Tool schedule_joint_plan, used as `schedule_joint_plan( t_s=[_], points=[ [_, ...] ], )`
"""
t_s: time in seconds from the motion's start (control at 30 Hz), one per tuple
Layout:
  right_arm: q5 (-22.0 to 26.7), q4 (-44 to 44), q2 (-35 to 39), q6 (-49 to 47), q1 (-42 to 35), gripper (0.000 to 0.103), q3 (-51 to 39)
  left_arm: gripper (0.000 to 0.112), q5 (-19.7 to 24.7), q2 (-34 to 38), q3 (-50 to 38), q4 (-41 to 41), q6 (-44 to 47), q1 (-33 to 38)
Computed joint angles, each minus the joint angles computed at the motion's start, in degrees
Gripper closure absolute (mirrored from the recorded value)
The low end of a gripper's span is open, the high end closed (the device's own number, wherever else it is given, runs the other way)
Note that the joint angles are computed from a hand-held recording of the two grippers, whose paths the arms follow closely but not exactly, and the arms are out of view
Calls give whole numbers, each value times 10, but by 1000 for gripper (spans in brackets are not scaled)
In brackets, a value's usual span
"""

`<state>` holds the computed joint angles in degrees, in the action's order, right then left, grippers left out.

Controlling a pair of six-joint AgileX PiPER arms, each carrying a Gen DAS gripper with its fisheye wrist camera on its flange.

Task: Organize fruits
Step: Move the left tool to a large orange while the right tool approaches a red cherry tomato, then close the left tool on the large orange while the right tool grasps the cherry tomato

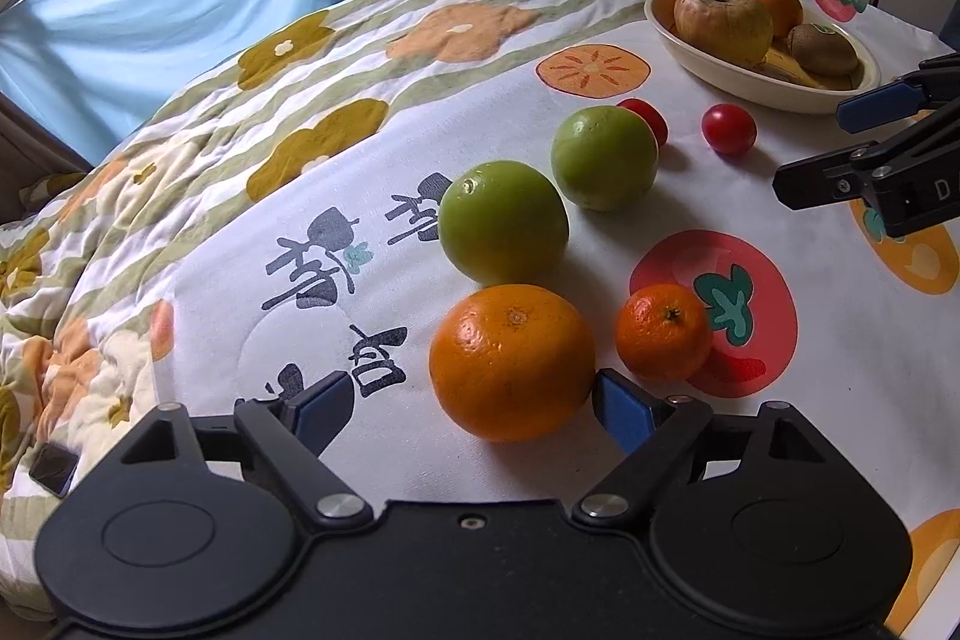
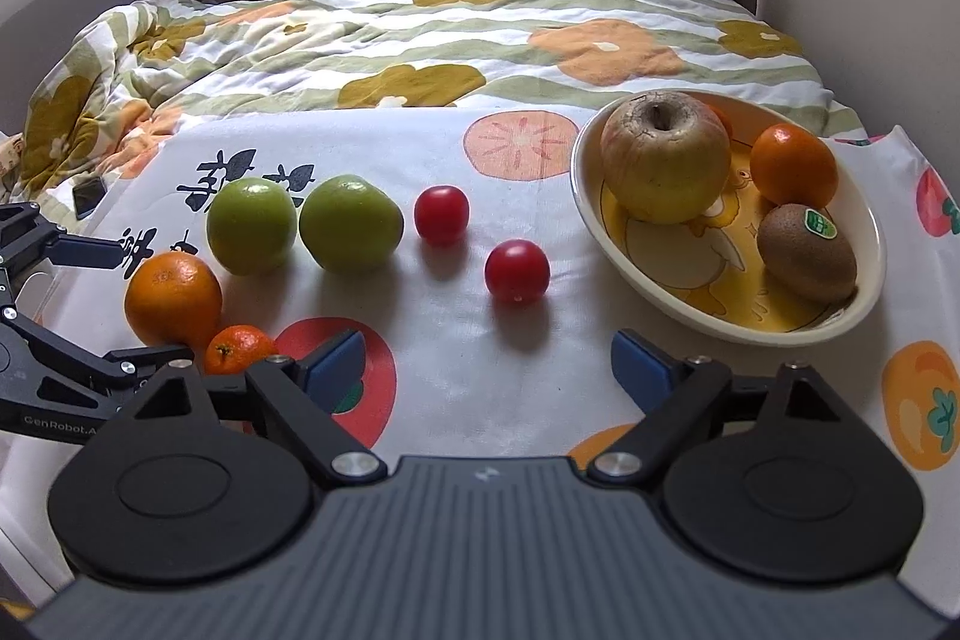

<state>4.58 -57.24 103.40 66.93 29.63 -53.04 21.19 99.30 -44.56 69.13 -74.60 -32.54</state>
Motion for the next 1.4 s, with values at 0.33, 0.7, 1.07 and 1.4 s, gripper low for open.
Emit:
schedule_joint_plan(
  t_s=[0.33,0.7,1.07,1.4],
  points=[
    [53,-164,57,202,22,15,-48,40,-41,16,-2,31,-5,15],
    [64,-203,92,250,20,25,-77,48,-57,12,3,49,-20,21],
    [61,-225,116,261,18,35,-103,49,-40,6,12,59,-45,13],
    [50,-225,117,248,10,58,-111,49,2,-10,30,77,-110,-9]
  ],
)
